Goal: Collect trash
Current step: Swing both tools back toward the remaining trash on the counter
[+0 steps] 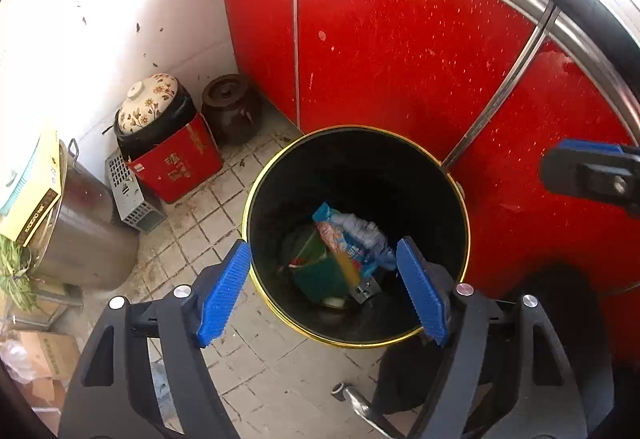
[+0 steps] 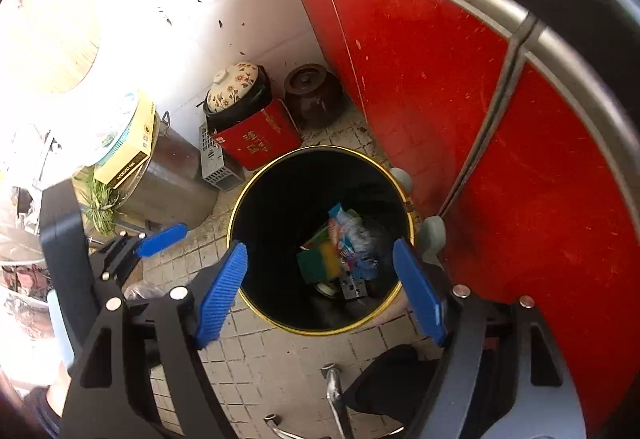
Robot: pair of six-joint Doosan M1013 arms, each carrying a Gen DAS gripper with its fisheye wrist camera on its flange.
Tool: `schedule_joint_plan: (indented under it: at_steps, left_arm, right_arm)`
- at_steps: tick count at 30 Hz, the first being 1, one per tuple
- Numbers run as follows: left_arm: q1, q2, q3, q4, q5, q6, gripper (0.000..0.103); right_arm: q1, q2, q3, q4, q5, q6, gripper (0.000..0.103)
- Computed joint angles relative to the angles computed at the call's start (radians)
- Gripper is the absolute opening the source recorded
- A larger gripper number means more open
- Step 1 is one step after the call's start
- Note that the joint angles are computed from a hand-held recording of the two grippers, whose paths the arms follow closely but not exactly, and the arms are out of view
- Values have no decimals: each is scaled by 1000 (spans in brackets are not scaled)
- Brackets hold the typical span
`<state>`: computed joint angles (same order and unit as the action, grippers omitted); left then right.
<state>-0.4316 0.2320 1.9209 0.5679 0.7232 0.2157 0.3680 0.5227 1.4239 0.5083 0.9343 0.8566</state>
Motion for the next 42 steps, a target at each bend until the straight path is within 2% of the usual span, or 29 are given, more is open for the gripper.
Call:
schedule_joint_plan:
  at_steps: [6,10,12,15,17,19,21,23,28,31,35,38,42]
  left_arm:
    - [-27,-22,-52,37,32,5,74]
    - [-70,-30,-135,117,70,28,87]
    - [-98,-20,-199,145,91,86,92]
    - [-136,-2,-283,178,60,191,96]
    - [-149,26,-350,130,30,303,96]
    - [-152,57,-413,32,-27,428,96]
    - [-156,105,-497,-87,-55,557,96]
    - [-170,154,-576,-110,-51,612,96]
    - [-197,267,-751,-150,-13,718,96]
    - [-211,332,-853,-147,25,757,96]
    - [-212,407,-969,-150,64,829,96]
    - [-207,482,-1083,-101,130,834,96]
    - [-182,614,-1299,-149,236,910,96]
  right_arm:
    - [-79,-95,48,126,-2,-107,74]
    - [-149,-167,72,170,-23,-143,77]
    - [-204,-207,87,213,-37,-175,83]
    - [-291,-260,110,231,-91,-182,86]
    - [-345,-283,110,221,-112,-169,86]
    - [-406,-305,115,213,-150,-158,86]
    - [-461,-317,119,178,-196,-126,87]
    - [-518,-320,115,123,-235,-67,87]
    - [-632,-300,98,85,-258,-3,87]
    - [-667,-282,87,96,-256,13,87]
    - [-684,-245,53,91,-247,22,88]
    - [-663,-217,16,59,-243,61,89]
    - [-637,-136,-90,-10,-216,125,91]
